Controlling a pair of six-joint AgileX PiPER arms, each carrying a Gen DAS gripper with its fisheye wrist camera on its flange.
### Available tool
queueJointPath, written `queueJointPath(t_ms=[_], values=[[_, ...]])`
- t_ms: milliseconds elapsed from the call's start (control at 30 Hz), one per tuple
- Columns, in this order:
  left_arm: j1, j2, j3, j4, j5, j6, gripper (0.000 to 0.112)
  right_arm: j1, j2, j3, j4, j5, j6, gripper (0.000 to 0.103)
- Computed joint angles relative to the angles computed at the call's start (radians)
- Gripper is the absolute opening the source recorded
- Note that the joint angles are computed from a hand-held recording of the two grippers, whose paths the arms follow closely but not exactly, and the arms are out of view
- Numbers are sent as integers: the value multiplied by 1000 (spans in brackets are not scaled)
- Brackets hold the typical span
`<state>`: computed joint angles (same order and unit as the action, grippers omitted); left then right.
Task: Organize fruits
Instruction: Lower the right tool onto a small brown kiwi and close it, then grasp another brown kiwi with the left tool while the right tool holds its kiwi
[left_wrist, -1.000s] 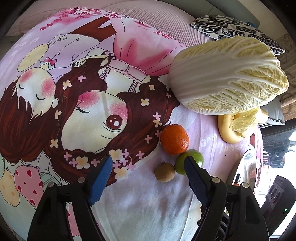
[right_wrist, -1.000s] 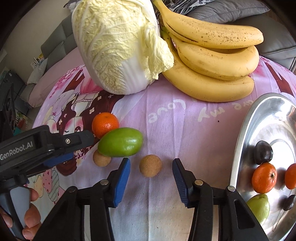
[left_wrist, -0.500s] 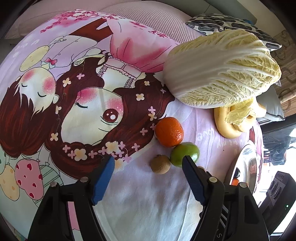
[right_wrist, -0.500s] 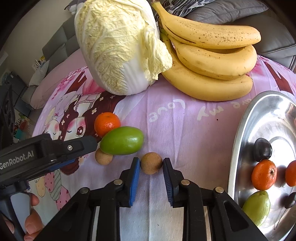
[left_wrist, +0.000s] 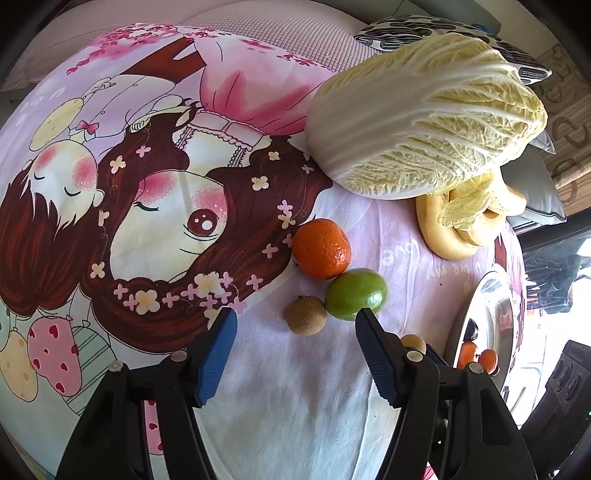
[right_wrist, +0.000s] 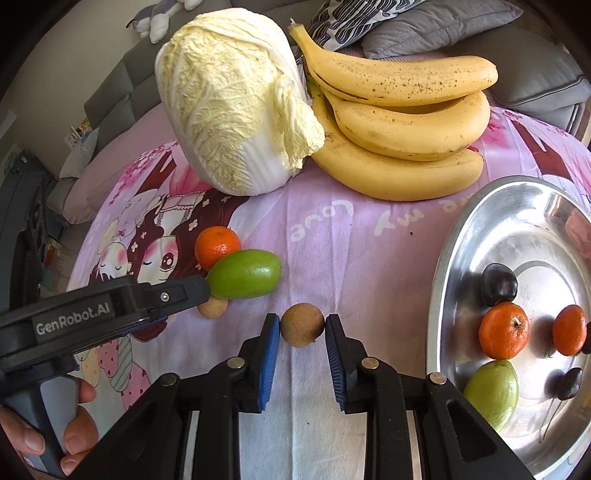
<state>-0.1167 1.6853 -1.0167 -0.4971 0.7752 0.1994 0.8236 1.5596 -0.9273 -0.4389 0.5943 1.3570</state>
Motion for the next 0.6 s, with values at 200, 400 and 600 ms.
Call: queueJointPath(t_ms=[200, 400, 600], values=[[-48, 20, -19, 38, -2, -32, 54, 21, -50, 25, -14, 22, 31, 27], [-118, 47, -28, 83, -40, -53, 48, 35, -94, 58, -45, 44, 81, 27], [-170, 71, -47, 126, -64, -96, 36, 30, -101, 63, -54, 33, 88, 27]])
